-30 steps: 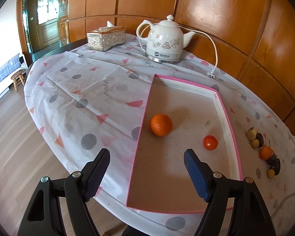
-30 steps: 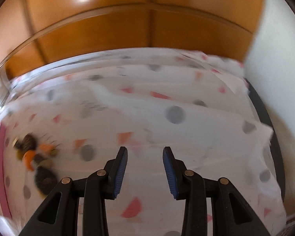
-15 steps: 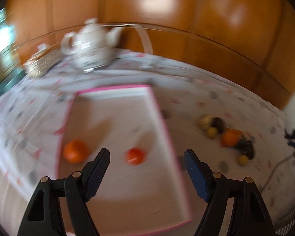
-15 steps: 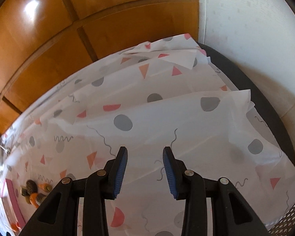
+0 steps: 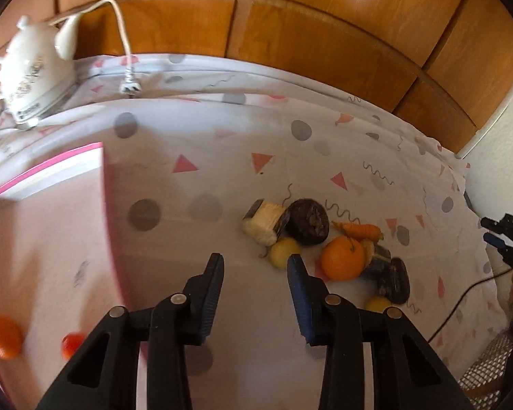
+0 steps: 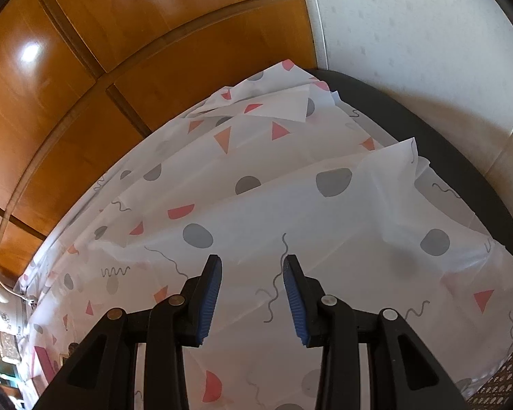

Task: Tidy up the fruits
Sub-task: 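Close the left tool on the beige cylindrical piece and lift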

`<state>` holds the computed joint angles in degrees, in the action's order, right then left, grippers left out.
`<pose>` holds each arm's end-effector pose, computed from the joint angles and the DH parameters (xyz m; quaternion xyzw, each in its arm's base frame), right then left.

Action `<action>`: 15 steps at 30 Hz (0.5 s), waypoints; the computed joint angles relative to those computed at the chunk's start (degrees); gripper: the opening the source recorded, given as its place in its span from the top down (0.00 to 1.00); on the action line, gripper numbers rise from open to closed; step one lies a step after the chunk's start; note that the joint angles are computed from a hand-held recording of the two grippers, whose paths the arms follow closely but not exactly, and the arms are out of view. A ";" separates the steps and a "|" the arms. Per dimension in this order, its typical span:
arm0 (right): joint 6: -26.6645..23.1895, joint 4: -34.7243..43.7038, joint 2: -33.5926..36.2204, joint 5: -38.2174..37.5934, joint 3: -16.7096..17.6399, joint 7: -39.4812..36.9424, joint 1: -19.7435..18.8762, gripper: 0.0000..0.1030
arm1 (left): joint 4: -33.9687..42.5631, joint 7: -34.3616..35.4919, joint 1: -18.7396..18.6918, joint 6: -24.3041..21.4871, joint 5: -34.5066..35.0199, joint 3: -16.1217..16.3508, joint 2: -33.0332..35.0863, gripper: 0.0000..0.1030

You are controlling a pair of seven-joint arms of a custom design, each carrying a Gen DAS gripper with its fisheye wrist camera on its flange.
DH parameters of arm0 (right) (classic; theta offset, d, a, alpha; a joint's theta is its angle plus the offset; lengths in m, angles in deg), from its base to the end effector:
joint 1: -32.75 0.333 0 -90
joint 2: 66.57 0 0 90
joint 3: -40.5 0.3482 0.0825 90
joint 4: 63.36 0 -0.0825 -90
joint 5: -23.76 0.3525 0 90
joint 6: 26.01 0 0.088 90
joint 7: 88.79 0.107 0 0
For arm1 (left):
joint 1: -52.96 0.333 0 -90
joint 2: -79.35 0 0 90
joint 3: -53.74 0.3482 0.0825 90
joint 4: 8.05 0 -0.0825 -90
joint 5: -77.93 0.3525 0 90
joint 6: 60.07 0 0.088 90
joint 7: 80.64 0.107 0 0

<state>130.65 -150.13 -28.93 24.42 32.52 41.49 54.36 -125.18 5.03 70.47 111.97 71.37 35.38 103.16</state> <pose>0.7192 0.2007 0.3870 -0.5217 0.8051 -0.1183 0.2564 0.6319 0.0187 0.3608 -0.7516 0.5946 -0.2568 0.1250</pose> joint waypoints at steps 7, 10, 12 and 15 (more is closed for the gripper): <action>-0.11 0.88 0.57 1.01 1.41 -2.26 -0.64 0.63 | 9.11 0.39 -1.08 -4.85 0.80 0.61 6.66 0.49; -0.38 1.34 0.88 1.37 1.66 -3.11 -0.62 0.63 | 11.96 -0.25 -3.07 -6.06 2.40 2.53 8.83 0.51; -0.54 1.66 1.09 1.56 1.84 -3.70 -0.62 0.63 | 11.71 1.02 -1.37 -5.66 1.37 0.58 9.24 0.60; -0.33 1.68 1.16 1.45 1.41 -3.91 -0.25 0.63 | 9.93 1.09 -1.02 -4.22 1.05 0.28 8.19 0.65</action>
